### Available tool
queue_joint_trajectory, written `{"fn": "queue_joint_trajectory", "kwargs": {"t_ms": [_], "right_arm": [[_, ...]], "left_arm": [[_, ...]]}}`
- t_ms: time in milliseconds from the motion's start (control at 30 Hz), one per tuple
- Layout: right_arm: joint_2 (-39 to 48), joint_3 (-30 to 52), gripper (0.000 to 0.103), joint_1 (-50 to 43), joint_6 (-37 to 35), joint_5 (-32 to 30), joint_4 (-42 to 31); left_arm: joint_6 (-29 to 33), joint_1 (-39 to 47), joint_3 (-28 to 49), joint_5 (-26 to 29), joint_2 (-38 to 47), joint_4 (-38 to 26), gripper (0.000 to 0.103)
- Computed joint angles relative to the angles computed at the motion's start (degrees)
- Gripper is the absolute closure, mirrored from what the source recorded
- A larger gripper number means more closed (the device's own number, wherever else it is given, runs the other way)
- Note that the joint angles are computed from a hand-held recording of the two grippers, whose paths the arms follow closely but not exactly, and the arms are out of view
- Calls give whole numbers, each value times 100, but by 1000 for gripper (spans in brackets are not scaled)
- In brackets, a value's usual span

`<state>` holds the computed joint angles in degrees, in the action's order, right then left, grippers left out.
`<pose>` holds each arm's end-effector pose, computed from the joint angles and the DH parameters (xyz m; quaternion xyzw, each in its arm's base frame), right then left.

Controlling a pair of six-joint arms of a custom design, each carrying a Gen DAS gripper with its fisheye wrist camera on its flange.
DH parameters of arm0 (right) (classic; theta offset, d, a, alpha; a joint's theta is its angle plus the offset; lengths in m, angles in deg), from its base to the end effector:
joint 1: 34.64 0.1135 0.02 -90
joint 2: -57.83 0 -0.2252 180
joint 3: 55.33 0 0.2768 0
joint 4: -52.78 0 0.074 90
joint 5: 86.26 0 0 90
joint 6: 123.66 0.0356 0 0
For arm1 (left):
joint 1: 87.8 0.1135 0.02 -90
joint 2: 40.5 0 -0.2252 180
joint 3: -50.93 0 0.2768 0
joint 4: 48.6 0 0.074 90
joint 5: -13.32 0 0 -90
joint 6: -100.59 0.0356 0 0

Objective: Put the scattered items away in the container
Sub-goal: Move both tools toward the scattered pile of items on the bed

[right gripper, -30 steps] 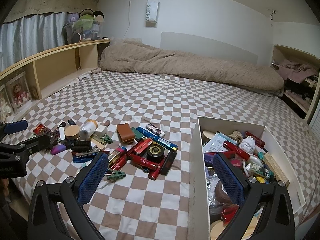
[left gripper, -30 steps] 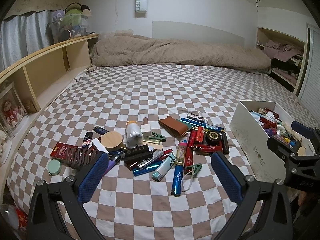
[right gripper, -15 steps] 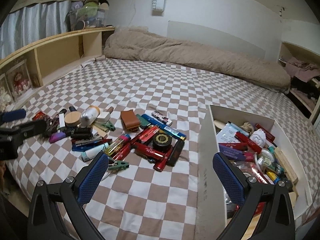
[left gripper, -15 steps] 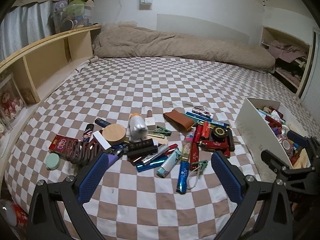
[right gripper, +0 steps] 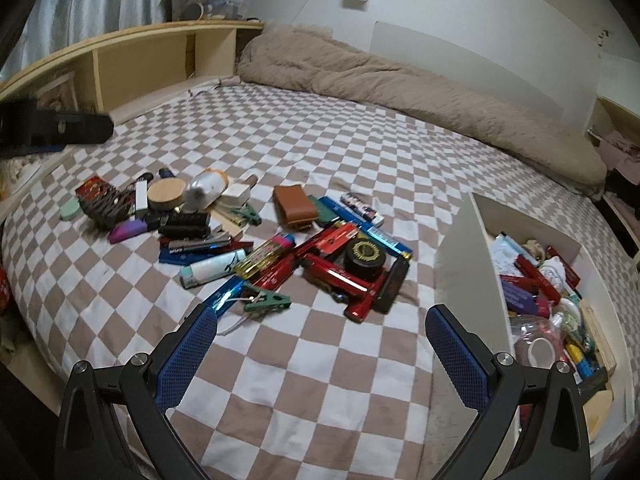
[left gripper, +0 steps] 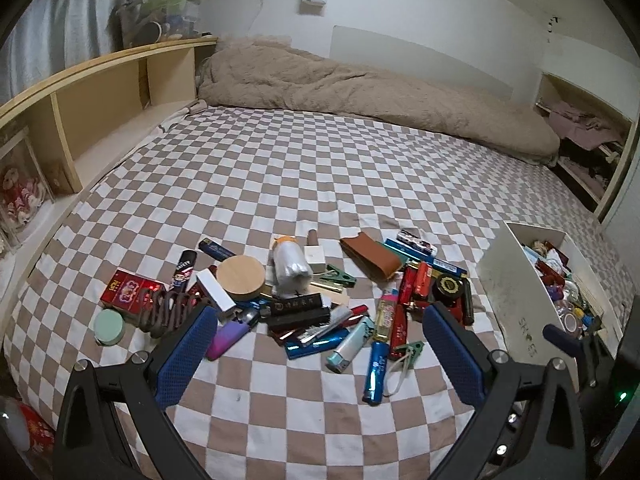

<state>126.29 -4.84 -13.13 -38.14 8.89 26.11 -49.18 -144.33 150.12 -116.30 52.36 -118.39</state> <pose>0.2603 0.0991 0.1607 -0.1904 0.9020 0.0160 0.3871 0.2129 -0.2808 0.2782 -0.1036 0.9131 -0.0094 0.3941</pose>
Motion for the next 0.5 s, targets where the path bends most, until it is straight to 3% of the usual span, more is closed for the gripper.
{"fn": "queue_joint_trajectory", "kwargs": {"t_ms": [200,500], "right_arm": [[520,92,0,177,2,-2,157],[1219,243,0,315,63,-224,284]], "left_arm": [[67,220,-445,70,-366,-18,0],[150,774,-1786,793,-1272,471,0]]}}
